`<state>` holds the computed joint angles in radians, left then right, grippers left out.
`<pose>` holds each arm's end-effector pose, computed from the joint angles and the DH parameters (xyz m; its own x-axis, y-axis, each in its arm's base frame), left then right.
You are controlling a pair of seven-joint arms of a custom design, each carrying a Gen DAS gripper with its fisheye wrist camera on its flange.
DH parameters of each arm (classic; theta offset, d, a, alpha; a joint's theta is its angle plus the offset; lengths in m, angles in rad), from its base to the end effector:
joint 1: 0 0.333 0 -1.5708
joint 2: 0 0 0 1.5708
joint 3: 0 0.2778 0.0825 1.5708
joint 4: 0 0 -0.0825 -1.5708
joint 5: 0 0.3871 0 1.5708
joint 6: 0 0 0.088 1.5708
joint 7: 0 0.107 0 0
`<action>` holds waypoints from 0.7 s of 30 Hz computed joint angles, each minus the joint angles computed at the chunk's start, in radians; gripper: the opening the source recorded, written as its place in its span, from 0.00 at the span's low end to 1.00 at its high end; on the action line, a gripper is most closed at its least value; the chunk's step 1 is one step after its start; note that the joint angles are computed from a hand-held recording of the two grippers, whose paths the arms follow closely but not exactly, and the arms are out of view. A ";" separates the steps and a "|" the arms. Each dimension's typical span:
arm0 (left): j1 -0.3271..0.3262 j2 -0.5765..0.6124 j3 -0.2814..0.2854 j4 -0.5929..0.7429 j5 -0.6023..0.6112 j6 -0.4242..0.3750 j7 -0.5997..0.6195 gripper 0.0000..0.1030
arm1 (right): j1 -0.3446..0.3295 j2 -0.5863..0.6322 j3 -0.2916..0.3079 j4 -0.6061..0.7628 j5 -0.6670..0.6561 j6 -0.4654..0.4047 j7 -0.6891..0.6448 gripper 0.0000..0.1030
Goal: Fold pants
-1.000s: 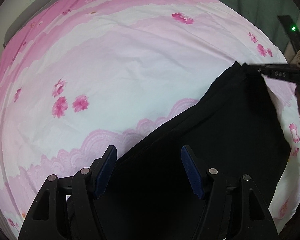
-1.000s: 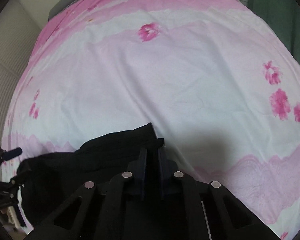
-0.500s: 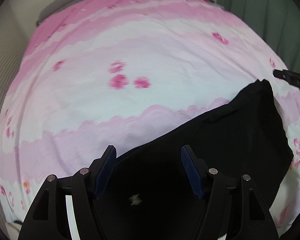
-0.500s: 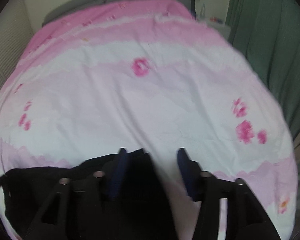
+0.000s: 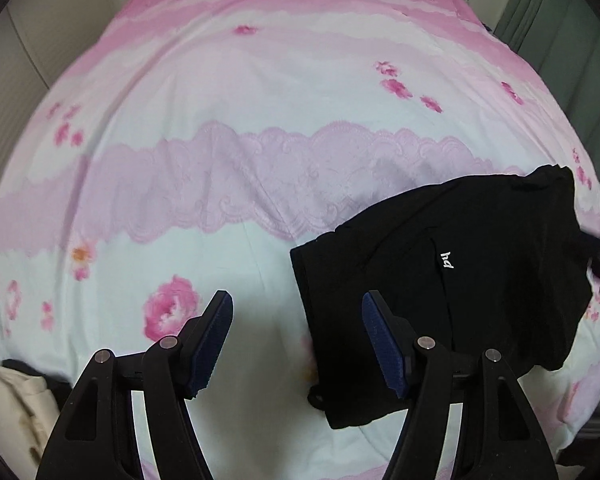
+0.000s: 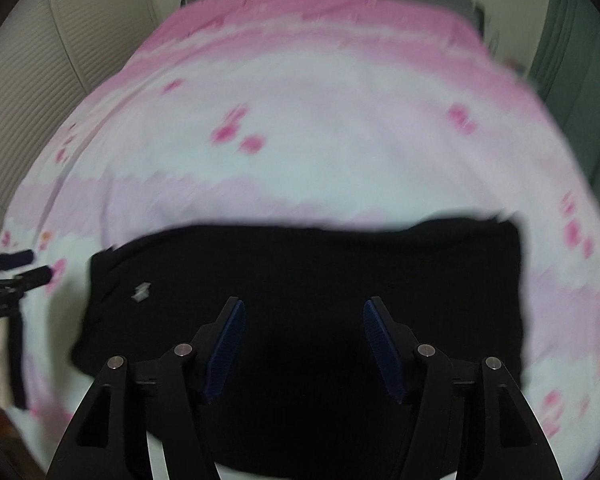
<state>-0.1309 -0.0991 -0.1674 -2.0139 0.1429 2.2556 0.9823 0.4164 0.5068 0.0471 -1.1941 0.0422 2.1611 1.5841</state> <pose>0.5414 -0.1647 0.4928 0.2047 -0.9773 0.0556 -0.9111 -0.2109 -0.3541 0.6540 0.3194 0.5110 0.4250 -0.9024 -0.0706 -0.8241 -0.3536 -0.4425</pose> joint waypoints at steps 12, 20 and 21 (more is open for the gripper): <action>0.044 0.103 0.026 -0.060 -0.501 0.184 0.302 0.60 | 0.058 -0.035 0.003 -0.024 -0.044 -0.157 0.146 0.61; 0.082 0.143 0.022 -0.081 -0.792 0.210 0.551 0.68 | 0.098 -0.003 0.001 0.030 -0.112 -0.206 0.176 0.61; 0.086 0.150 0.020 -0.078 -0.829 0.206 0.584 0.70 | 0.102 0.001 0.003 0.033 -0.115 -0.208 0.173 0.61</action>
